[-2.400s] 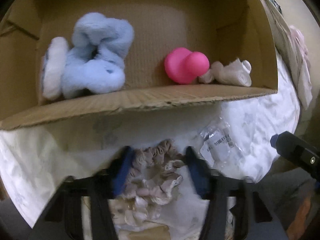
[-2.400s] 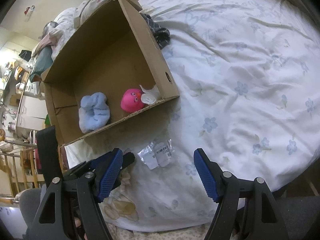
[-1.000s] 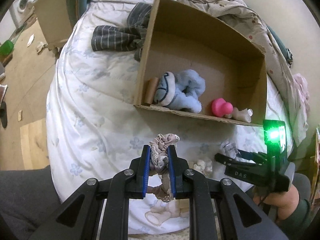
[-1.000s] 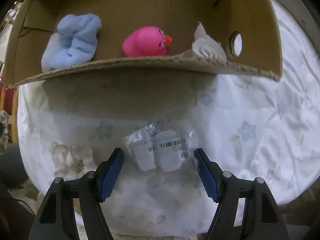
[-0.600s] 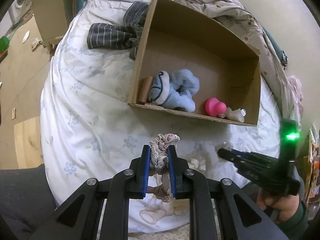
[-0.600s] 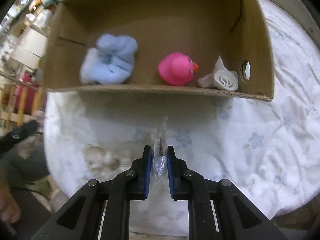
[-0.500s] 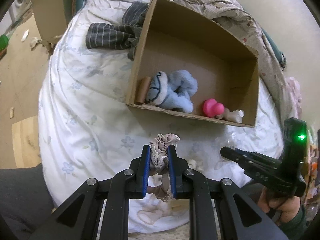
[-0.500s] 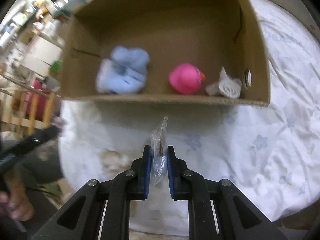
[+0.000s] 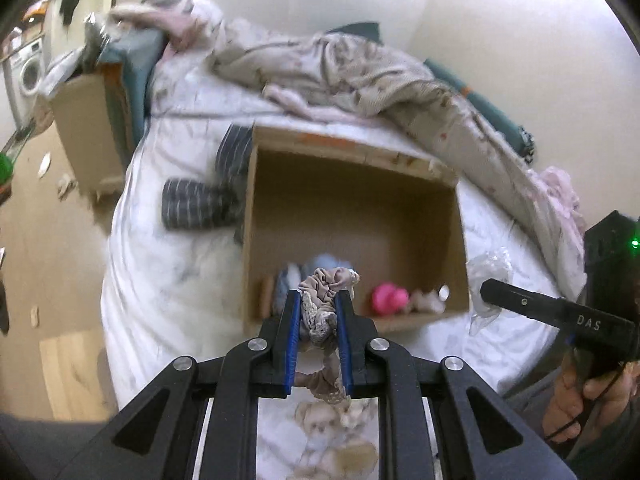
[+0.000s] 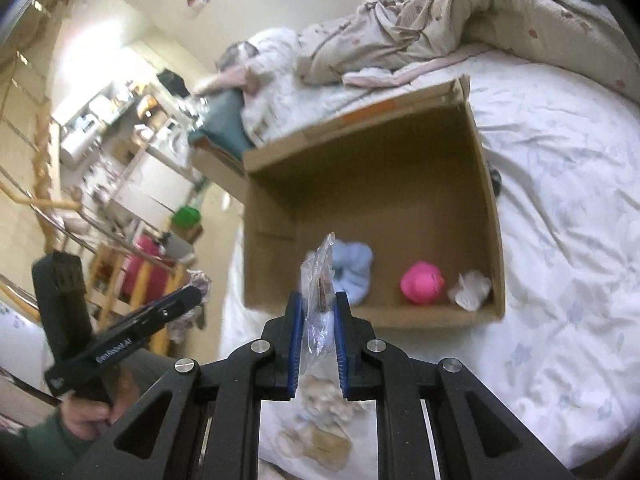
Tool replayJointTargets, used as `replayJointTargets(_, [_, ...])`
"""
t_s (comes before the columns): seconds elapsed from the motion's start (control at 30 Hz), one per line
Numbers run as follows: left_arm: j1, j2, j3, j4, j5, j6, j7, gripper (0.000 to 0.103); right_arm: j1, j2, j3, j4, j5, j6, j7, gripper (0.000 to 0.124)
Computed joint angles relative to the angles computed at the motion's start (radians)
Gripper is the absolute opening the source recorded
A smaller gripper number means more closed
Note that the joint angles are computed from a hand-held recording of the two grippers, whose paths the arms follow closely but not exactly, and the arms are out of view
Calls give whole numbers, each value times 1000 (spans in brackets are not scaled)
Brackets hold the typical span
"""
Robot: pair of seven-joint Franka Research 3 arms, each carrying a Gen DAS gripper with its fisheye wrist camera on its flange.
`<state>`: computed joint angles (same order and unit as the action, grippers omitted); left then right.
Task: Organize soft objects
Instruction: 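Carry the scrunchie and plastic packet with both tools over the box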
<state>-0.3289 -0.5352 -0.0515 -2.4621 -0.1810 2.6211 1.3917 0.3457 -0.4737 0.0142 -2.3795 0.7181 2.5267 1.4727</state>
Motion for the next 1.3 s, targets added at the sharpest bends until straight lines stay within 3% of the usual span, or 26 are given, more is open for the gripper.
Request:
replayJointTargets(0.13, [53, 65, -45, 70, 85, 4, -36, 16, 18, 30, -48, 32, 90, -7, -59, 17])
replayJointTargets(0.27, [72, 135, -60, 129, 128, 20, -53, 16, 4, 69, -49, 57, 121, -5, -97, 17])
replayJointTargets(0.4, [66, 193, -58, 165, 120, 34, -36, 16, -21, 93, -24, 69, 81, 18, -96, 17])
replayJointTargets(0.53, [72, 241, -66, 173, 117, 48, -32, 16, -25, 88, 5, 43, 35, 108, -107, 17])
replayJointTargets(0.8, [94, 278, -83, 166, 112, 55, -44, 16, -44, 124, 41, 40, -102, 163, -5, 17])
replayJointTargets(1.07, [112, 312, -100, 171, 137, 28, -91, 16, -34, 202, 1, 79, -58, 34, 39, 17])
replayJointTargets(1.3, [116, 323, -111, 171, 186, 14, -128, 16, -49, 233, 19, 100, -75, -18, 58, 17])
